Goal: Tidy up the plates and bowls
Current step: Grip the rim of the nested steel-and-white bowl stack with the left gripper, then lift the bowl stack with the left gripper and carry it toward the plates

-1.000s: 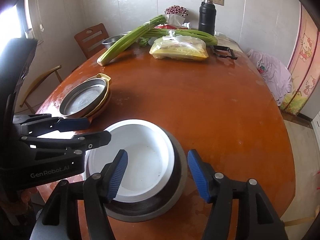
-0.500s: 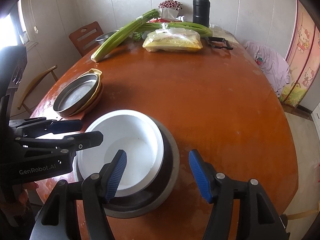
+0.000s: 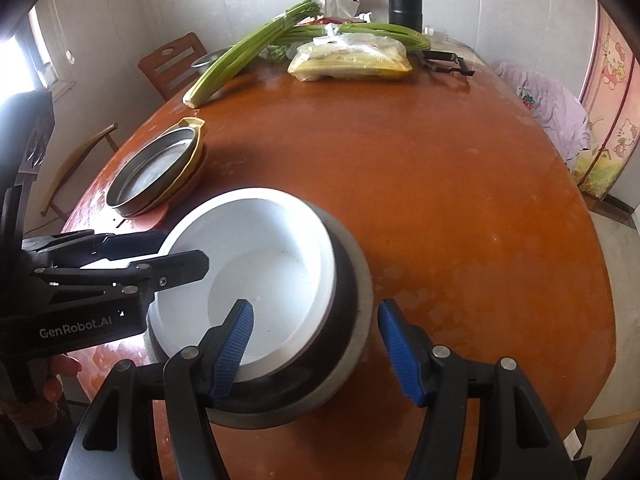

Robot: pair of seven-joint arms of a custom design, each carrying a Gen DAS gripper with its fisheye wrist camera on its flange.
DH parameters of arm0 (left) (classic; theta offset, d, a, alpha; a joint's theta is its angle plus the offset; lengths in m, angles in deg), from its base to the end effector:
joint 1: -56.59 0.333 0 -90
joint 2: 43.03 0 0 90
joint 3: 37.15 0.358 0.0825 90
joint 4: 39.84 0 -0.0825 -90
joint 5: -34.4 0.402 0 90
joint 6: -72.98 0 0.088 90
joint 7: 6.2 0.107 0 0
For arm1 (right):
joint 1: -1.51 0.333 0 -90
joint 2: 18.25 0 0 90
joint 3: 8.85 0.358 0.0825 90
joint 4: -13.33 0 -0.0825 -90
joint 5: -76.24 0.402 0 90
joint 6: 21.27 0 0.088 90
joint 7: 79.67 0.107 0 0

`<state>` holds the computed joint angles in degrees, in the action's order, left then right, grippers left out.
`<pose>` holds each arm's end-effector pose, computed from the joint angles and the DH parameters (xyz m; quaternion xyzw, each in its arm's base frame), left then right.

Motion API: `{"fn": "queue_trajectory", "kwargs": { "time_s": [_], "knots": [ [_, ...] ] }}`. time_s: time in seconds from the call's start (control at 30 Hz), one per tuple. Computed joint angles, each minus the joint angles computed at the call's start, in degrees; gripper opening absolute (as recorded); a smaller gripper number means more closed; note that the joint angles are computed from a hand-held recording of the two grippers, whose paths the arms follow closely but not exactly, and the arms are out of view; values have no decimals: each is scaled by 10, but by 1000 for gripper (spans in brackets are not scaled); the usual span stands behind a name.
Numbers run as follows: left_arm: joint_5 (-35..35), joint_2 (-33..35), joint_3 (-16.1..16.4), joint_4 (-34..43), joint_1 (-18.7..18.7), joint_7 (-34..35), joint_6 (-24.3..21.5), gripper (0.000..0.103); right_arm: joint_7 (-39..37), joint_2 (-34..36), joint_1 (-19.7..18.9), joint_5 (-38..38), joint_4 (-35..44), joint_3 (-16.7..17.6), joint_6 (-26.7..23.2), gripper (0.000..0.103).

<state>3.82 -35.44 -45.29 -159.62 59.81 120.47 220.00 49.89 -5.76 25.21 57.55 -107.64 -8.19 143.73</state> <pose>0.6147 -0.0424 0.4263 -0.5672 0.7850 -0.2439 0.0513 0.5714 0.2785 0.4008 -0.6873 0.6700 -0.1404 0.2429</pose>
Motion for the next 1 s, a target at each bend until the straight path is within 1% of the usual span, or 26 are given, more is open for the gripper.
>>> {"fn": "queue_trajectory", "kwargs": {
  "time_s": [0.17, 0.4, 0.47, 0.67, 0.77, 0.87, 1.0],
  "knots": [
    [-6, 8, -2, 8, 3, 4, -23, 61, -4, 3, 0, 7, 1, 2, 0, 65],
    [5, 17, -3, 15, -1, -4, -36, 61, -53, 7, -18, 64, -2, 24, 4, 66],
    [12, 22, -3, 20, -1, -14, -49, 61, -62, 8, -17, 74, -1, 24, 3, 66],
    [13, 25, -8, 19, -3, -14, -45, 61, -75, 12, -13, 92, 0, 23, 7, 66],
    [6, 27, -9, 22, -1, -13, -51, 59, -85, 13, -15, 105, -1, 26, 12, 66],
    [-11, 29, -12, 26, 3, -1, -66, 49, -83, 15, -10, 103, -1, 21, 15, 66],
    [-9, 33, -10, 33, 1, -11, -70, 49, -77, 16, -5, 102, 1, 17, 14, 66]
  ]
}}
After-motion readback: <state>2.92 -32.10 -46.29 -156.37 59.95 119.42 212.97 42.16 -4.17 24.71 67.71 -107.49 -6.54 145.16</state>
